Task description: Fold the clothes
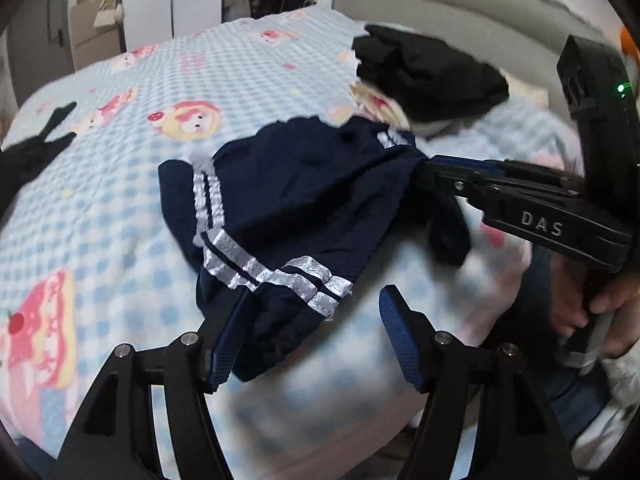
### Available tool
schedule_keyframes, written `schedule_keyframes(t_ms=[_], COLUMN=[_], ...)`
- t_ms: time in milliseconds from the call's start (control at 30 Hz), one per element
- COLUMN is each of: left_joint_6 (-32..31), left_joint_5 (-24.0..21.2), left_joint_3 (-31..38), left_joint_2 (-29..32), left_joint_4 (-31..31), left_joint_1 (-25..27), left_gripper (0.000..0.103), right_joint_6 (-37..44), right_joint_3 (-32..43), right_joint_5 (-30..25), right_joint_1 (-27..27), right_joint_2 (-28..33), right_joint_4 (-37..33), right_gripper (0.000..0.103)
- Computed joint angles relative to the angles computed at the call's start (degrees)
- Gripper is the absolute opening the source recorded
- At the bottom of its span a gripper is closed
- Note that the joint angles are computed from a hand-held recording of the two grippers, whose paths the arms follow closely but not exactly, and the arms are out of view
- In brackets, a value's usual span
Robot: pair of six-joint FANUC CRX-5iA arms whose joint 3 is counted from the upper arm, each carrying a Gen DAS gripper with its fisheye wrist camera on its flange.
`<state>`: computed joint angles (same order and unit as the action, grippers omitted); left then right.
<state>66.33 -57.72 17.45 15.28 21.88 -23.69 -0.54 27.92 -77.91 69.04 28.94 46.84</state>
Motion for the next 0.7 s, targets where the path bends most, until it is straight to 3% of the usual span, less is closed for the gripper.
schedule_keyframes(t_ms=[133,233,300,367,433,533,600,700], left_joint_6=[-0.6,1.1,5.0,9.4,12.4,14.3,14.7,16.5], left_joint_5=[-1.6,-7.9,-6.7,-5.1,-3.0,-1.5,2.0,6.0], left_joint_3=[3.8,9.8,11.1,12.4,12.3,12.4,9.6,6.6], left_joint_2=[3.3,8.2,8.1,7.5,6.7,5.8,3.1,-0.8], left_joint_4=[0.9,0.4,-4.8,-10.4,-11.1,-6.8,-4.1,-5.4], left_joint_1=[-0.7,-1.2,-2.2,-2.9,-2.1,-0.1,1.0,1.8], left_gripper=[0.069,0.069,0.017,0.017,0.017,0.017,0.016,0.016], right_joint_6=[-1.6,-4.2,-5.5,-5.5,-4.5,-3.1,-2.4,-1.9], right_joint_3=[-1.4,-3.2,-4.6,-5.0,-4.0,-2.7,-1.7,-0.1], right_joint_5=[2.3,3.2,3.1,2.8,2.3,4.3,4.9,2.6], right_joint_1=[-0.3,0.1,0.2,0.1,0.0,-0.5,-0.6,-0.2], right_joint_2=[-1.1,-1.8,-2.4,-2.6,-2.0,-1.2,-0.5,1.0], right_joint_4=[2.9,4.8,5.2,3.4,0.4,-4.9,-7.1,-5.7], right_gripper=[0.025,0.025,0.025,0.026,0.026,0.03,0.033,0.041])
